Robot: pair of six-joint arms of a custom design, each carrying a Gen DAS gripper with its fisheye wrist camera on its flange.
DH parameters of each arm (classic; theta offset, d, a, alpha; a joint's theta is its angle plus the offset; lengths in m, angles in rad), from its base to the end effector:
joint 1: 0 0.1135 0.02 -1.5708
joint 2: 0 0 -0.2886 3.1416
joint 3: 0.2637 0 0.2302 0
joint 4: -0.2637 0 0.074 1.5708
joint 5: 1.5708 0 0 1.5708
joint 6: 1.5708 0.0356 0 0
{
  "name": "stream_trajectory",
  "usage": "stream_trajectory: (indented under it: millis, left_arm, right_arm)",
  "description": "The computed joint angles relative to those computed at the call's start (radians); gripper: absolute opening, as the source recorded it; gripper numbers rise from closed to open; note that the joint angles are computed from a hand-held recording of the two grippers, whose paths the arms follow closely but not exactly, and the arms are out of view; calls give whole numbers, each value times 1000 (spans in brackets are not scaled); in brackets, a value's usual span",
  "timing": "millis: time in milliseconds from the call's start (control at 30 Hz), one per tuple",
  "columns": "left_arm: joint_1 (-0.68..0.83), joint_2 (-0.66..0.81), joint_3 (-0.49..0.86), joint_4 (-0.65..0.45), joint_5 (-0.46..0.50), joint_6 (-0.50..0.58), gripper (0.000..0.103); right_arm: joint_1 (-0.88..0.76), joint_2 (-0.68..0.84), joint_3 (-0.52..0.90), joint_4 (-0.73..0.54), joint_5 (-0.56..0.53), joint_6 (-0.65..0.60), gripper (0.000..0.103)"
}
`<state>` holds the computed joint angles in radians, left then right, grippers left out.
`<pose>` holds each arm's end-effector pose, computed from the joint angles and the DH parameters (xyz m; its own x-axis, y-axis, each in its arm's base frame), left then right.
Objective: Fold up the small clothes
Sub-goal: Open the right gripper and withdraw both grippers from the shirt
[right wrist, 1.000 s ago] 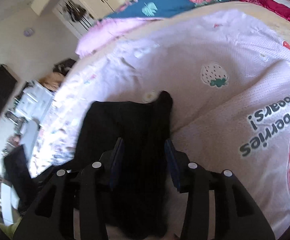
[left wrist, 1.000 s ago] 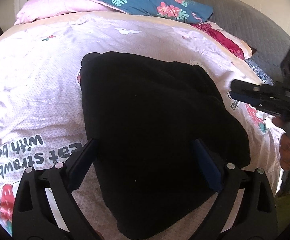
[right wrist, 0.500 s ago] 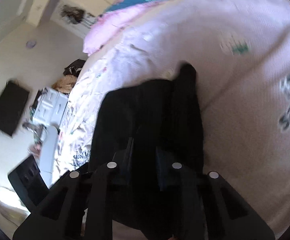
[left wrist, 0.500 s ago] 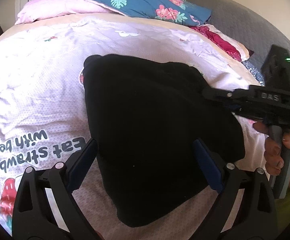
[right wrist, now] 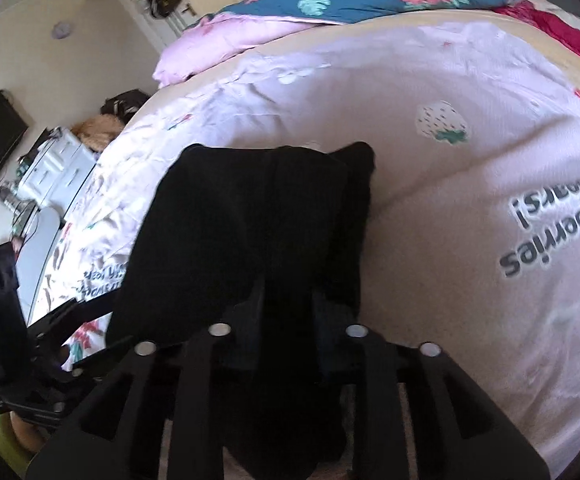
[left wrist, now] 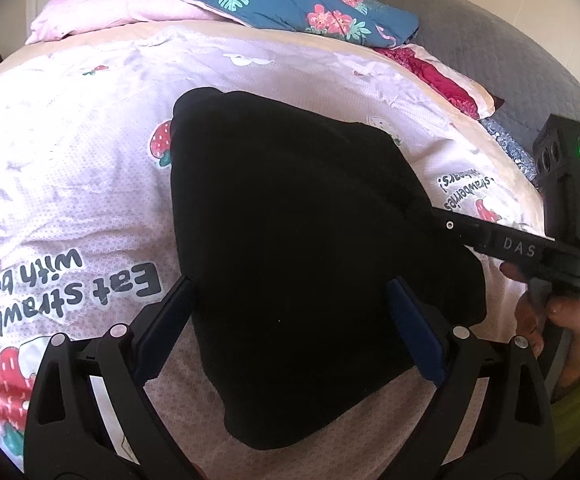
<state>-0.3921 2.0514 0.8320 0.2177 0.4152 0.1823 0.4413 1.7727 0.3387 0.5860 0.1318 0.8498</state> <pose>0.3121 -0.1446 0.0916 -0.6657 0.4548 -0.5915 0.6825 0.6915 -0.2365 0.2189 0.0982 0.1023 -0.7066 0.4897 -0.5107 0.2818 0.8568 0.4318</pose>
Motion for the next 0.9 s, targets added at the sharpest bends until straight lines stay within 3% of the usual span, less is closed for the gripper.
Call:
stream_trajectory:
  millis: [133, 200, 267, 467, 667, 767, 900]
  left_arm:
    - [21, -14, -15, -6, 23, -8, 88]
    - [31, -33, -35, 1, 28, -10, 88]
    - [48, -76, -76, 13, 44, -6, 90]
    - [103, -206, -184, 17, 85, 24, 94]
    - [161, -341, -314, 43, 98, 71, 94]
    - [201, -394, -386, 76, 113, 94, 94]
    - [274, -439, -484, 134, 151, 138, 94]
  right_arm:
    - [73, -75, 2, -104, 106, 52, 41]
    - [132, -140, 5, -186, 188, 91, 56]
    - [211, -210, 7, -275, 290, 137, 62]
    - [549, -329, 113, -699, 657, 419, 95]
    - [826, -214, 305, -1146, 832, 812, 99]
    - [917, -127, 395, -1320, 850, 986, 99]
    - [999, -14, 487, -1452, 841, 1134, 99]
